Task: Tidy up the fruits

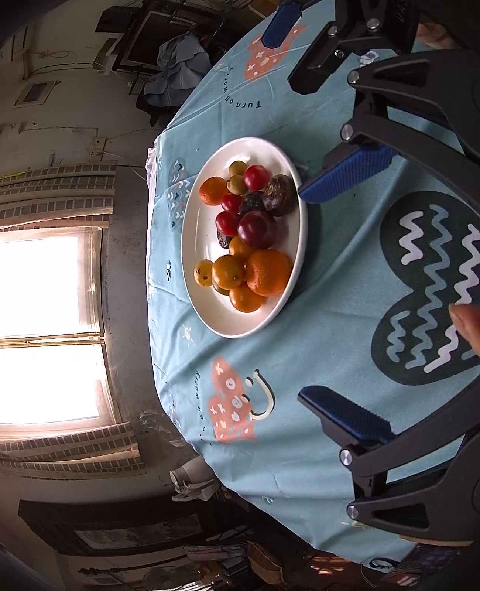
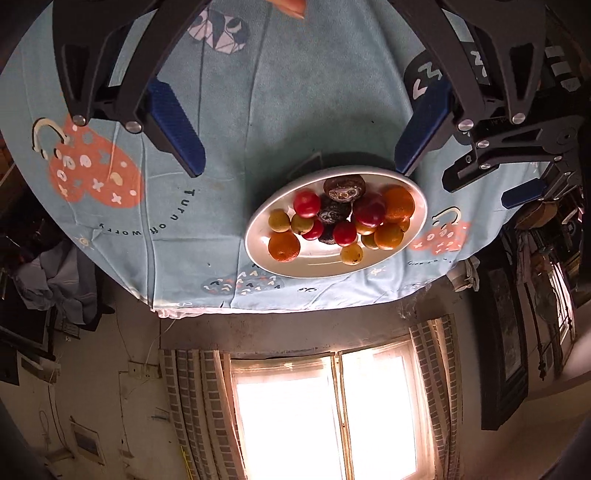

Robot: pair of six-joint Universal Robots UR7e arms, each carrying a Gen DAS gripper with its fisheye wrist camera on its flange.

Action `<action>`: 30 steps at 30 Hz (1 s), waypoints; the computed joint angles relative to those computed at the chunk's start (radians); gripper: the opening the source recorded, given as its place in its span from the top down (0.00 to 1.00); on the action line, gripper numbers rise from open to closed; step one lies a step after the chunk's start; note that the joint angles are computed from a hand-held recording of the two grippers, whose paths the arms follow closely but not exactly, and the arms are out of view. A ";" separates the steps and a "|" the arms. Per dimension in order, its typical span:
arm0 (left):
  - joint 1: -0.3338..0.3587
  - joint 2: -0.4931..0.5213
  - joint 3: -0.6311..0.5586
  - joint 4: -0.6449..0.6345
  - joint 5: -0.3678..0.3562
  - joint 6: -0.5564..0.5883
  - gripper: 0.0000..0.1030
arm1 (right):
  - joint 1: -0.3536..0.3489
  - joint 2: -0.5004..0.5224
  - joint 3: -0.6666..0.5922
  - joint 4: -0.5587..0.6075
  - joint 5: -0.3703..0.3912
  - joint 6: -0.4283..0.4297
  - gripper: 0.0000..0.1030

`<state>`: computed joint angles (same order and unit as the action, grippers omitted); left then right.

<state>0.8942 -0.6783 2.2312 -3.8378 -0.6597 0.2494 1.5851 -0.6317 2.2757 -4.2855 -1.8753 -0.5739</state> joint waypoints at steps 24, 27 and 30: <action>-0.020 0.001 0.057 -0.077 -0.017 -0.004 0.02 | -0.028 0.034 0.023 -0.089 0.011 0.031 0.01; -0.022 0.006 0.054 -0.080 -0.008 0.004 0.02 | -0.028 0.033 0.023 -0.088 0.010 0.030 0.01; -0.021 0.004 0.056 -0.078 -0.010 -0.002 0.02 | -0.028 0.034 0.022 -0.089 0.009 0.030 0.01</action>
<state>0.8736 -0.6742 2.2875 -3.9157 -0.6699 0.2473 1.5573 -0.5980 2.2982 -4.3740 -1.8661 -0.5443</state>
